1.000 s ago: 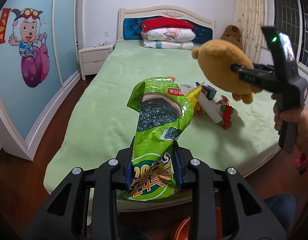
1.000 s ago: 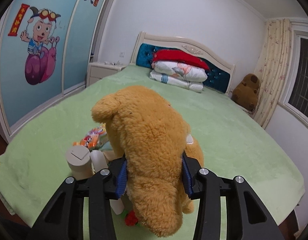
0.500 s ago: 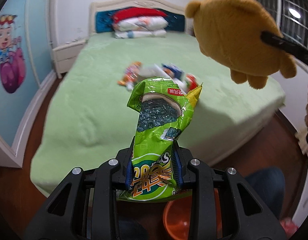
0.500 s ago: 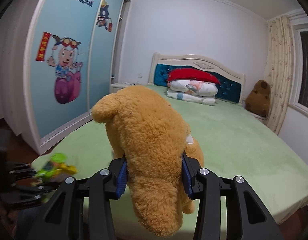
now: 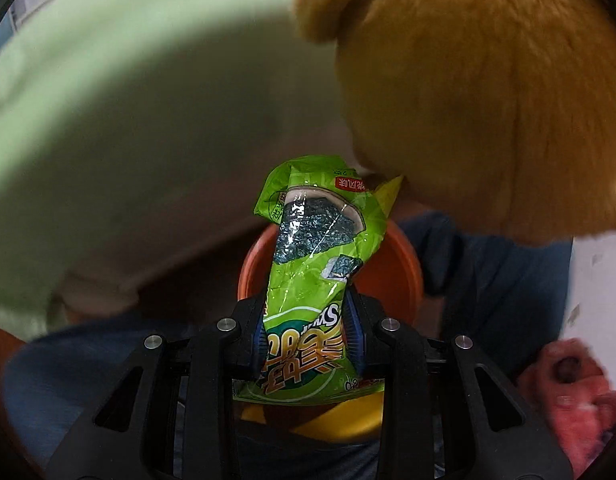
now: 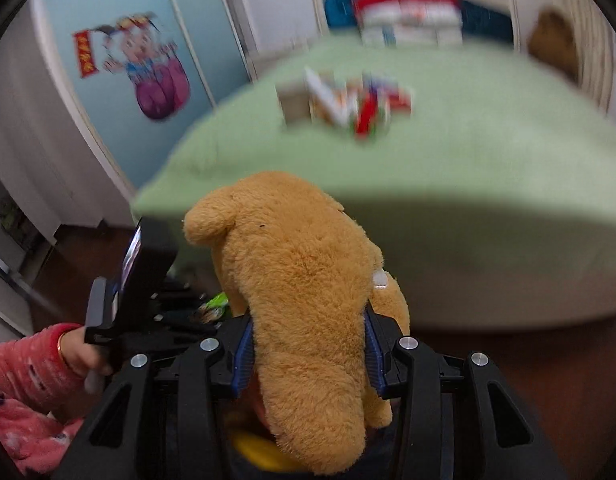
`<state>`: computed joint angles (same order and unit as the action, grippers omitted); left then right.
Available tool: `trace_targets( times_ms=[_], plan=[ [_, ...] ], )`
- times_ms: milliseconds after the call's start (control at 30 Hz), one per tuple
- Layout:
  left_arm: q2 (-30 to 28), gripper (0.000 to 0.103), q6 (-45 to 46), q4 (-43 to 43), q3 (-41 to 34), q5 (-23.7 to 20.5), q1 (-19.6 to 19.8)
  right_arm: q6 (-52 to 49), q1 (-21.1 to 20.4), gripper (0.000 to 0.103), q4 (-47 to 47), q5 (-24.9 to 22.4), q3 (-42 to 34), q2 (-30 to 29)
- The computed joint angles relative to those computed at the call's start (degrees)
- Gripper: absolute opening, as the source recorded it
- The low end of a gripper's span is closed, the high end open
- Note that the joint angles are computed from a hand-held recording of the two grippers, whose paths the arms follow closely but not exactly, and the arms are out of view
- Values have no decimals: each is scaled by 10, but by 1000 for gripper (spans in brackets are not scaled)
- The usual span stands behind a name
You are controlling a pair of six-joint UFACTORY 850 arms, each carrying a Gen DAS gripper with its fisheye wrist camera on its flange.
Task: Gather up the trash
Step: 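Lower bag and bear into the orange bowl and open both grippers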
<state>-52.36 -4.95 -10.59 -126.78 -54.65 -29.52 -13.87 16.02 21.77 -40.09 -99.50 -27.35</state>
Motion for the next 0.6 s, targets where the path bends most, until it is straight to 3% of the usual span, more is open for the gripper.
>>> trace_targets(
  times_ms=[333,533,600],
  plan=[
    [-110,31,-26,3,-75,-123,-11,109,-17,44,23,-108,-33,-114],
    [-112,31,-33,13,-73,-127,-13,156,-15,45,36,-146,-73,-175],
    [-109,32,-38,14,-58,-117,-18,167,-9,53,22,-153,-91,-191]
  ],
)
